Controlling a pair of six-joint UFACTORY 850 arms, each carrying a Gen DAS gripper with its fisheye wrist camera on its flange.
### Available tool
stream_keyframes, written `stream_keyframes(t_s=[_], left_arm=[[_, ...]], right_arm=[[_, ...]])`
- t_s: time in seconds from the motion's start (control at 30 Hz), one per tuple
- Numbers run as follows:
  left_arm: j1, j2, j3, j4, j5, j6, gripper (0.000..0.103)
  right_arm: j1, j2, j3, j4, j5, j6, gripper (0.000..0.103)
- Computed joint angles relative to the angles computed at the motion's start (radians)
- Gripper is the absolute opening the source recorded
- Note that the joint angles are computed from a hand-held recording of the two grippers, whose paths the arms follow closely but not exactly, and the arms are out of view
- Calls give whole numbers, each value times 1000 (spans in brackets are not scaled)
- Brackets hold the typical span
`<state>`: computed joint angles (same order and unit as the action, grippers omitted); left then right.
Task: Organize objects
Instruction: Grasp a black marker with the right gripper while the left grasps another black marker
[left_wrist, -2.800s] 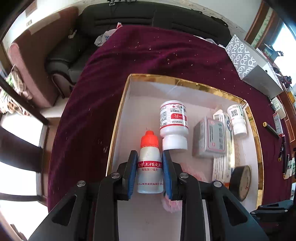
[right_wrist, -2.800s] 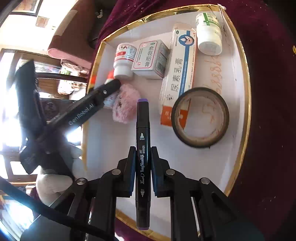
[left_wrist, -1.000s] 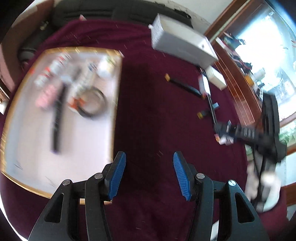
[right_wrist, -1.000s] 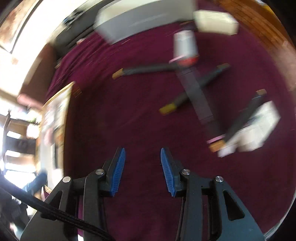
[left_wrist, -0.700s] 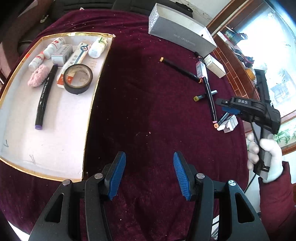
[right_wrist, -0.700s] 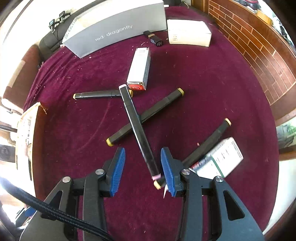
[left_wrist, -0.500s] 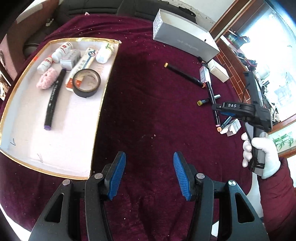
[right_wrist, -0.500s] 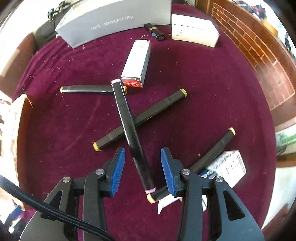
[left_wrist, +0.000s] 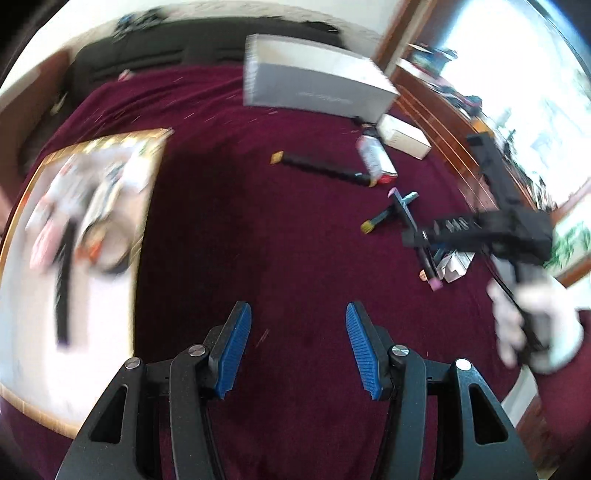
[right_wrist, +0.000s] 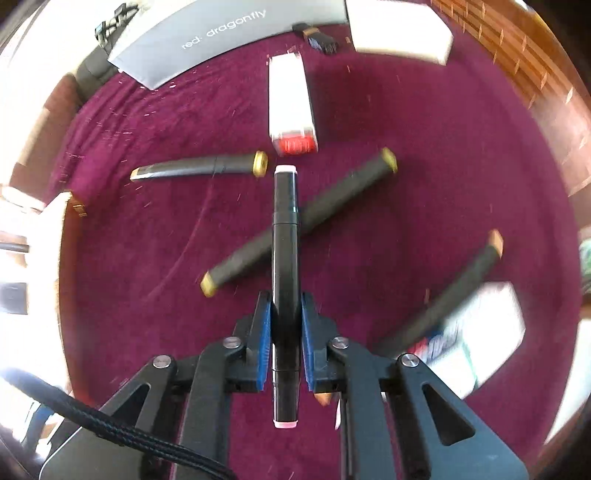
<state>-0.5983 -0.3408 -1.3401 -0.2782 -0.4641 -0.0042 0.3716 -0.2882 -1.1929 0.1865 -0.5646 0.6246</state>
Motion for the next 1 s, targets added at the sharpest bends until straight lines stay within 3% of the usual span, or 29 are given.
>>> stream_keyframes(t_s=[0.13,0.3,0.4,0.53,0.67,0.7,0.73,0.77,0.8,1.0], left_arm=[[-36,-145,-163,-18,-12,146,47],[-103,-336,-410,152,-64,161,47],[-141,-438,-551,257,-95,145,47],[-178,-558,-725,333,-154,140,47],[-200,-623,-818,401,-205,88,47],[-198,-634,-841,377,-233,81,43],[-194,-653,-874,338,-262,89,26],[-187,-657,-885,286,-291,108,14],[-184,-649,-875,270,-305,108,12],[-156,-442,-547,210,-230,132,11]], right_arm=[[19,152,159,136,65,-66,12],[54,277,298,195,80,-64,13],[87,311,342,103,68,43,13],[89,334,395,139,88,51,13],[82,344,415,140,96,54,13],[81,343,413,123,92,66,13],[81,340,409,107,88,75,13],[80,338,406,97,86,81,13],[79,334,402,84,85,87,13],[74,305,372,6,80,138,14]])
